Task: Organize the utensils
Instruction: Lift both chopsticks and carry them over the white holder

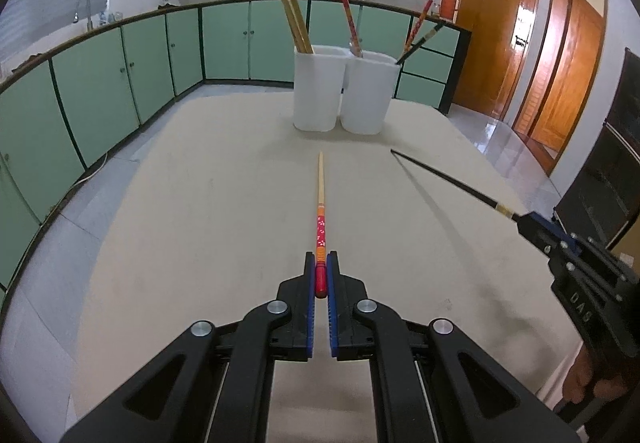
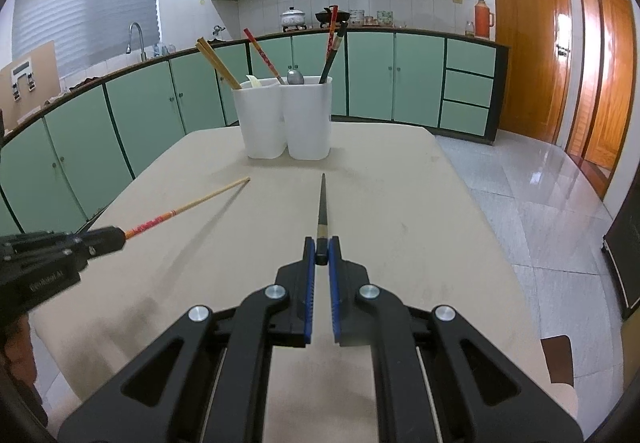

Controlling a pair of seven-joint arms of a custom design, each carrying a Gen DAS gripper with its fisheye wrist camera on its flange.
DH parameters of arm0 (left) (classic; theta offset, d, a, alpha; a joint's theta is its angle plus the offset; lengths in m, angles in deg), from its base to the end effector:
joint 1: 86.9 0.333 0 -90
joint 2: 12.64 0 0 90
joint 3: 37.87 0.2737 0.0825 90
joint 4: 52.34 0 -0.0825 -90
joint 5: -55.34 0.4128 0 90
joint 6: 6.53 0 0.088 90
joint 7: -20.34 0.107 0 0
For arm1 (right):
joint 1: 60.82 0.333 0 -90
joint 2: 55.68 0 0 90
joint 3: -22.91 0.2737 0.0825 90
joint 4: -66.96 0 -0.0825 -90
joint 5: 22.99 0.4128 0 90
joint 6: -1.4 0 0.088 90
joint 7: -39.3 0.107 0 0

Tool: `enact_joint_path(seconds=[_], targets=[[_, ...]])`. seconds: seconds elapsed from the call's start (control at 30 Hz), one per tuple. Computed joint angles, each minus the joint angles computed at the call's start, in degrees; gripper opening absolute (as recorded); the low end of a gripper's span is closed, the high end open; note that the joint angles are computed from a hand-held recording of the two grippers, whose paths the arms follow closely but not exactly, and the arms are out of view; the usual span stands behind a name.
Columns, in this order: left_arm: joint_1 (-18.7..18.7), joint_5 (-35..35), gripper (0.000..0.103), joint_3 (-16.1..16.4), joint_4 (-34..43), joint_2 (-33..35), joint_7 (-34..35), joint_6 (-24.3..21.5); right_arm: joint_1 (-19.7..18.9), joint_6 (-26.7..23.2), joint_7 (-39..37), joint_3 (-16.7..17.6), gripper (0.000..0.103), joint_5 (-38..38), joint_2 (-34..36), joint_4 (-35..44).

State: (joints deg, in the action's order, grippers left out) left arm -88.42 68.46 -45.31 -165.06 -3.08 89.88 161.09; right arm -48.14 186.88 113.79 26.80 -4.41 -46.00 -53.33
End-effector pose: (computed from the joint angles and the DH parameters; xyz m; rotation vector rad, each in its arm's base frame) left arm 0.6471 -0.1133 0.4257 -1.7883 1.7736 -0.8300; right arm 0.6144 0.1489 0.3949 -1.7669 1.4239 -0.7028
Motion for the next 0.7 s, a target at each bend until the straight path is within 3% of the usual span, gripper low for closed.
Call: enact_joint_path(seconds=[0.07,0.43,0.6,0.63,0.7], targets=[[-0.2,1.1,0.005,0.5,0.1,-0.5,-0.7,0.9,-0.7,0.4,-0.5,0.9,0.006,0.3,0.1,-0.1],[0.5,2.4,0.005,1.0,1.3,-2.6,-0.9,4.9,-11.9,2.1,-5.5,12.9,0.006,1.5,0.5,2.8],[0.3,5.2,0.005,1.7,4.1,-1.7,-2.3,6.4,-24.3,0.1,-14.1,26.5,0.006,8.0,2.0,7.7],[0.4,5.4,0.005,1.7,4.8,-1.4,-2.3,6.6,-24.4,-0.9,-13.8,26.5,0.006,7.6,2.2,8.7],[0.7,4.9,0.005,1.3,6.2,-0.6,-1.5,7.0,-21.3,-3.4,-12.8,22.9,0.006,6.6,2.6,11.4]])
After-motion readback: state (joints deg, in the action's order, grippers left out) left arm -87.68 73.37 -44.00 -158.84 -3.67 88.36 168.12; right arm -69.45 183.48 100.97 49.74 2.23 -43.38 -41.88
